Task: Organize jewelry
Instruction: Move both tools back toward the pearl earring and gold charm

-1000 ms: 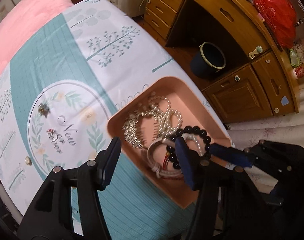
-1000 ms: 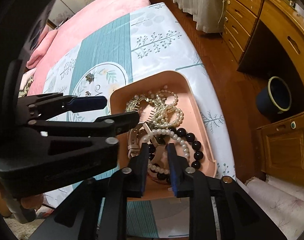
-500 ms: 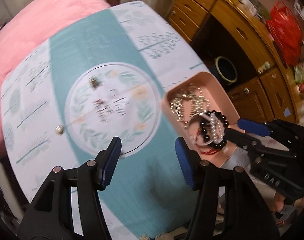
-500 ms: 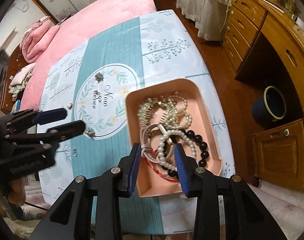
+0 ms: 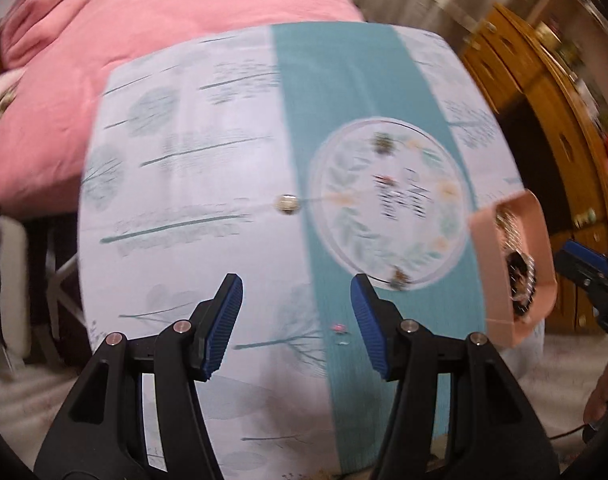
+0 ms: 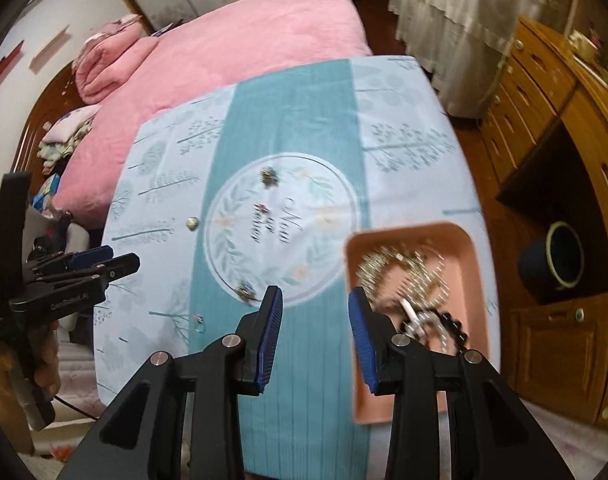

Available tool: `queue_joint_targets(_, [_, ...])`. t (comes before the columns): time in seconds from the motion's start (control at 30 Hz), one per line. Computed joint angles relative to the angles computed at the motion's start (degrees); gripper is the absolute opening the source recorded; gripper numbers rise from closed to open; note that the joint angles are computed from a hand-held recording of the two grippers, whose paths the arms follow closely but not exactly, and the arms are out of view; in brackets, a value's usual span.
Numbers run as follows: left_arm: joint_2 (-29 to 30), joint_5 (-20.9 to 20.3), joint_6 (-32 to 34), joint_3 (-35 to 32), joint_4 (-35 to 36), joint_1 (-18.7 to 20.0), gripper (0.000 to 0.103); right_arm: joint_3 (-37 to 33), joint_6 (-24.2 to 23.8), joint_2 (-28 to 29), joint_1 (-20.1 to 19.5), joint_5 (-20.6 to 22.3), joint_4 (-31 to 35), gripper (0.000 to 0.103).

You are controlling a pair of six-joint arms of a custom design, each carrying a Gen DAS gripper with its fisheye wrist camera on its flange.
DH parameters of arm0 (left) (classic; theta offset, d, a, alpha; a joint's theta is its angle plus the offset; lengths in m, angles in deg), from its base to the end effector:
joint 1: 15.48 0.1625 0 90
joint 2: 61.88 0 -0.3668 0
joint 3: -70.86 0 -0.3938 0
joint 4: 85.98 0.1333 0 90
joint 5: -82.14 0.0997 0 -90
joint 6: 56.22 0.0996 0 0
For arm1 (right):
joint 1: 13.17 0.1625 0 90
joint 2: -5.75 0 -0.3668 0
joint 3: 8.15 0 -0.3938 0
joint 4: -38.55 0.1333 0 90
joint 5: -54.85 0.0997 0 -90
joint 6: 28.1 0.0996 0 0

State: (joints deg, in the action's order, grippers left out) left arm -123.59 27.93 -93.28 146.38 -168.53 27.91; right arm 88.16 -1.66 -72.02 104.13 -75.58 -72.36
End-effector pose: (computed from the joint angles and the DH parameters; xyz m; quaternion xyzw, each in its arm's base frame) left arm -0.3189 -0.5650 0.2800 0.1343 0.9273 -0.0706 0.3421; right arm 0.3151 -0.4606 0.3241 -0.0001 -0.9382 0.1735 0.2994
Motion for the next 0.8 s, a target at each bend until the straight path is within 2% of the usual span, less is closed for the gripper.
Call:
queue_joint_targets(0.23, [-1.57, 3.5, -1.7, 1.64, -1.25, 2.81, 0.054, -6.78, -5.98, 8.92, -0.28, 0.66, -3.36, 0.035])
queue_joint_targets(0.53, [2.82, 1.95, 0.91, 2.45, -10.3, 6.26, 0.054, -13.82, -13.32, 19.92, -4.92, 2.23, -9.96, 0.035])
queue_joint_targets(0.8, [7.75, 1.12, 3.25, 1.03, -16.1, 8.43, 0.054, -19.3, -18.47, 28.28, -9.33, 0.73, -14.71, 0.035])
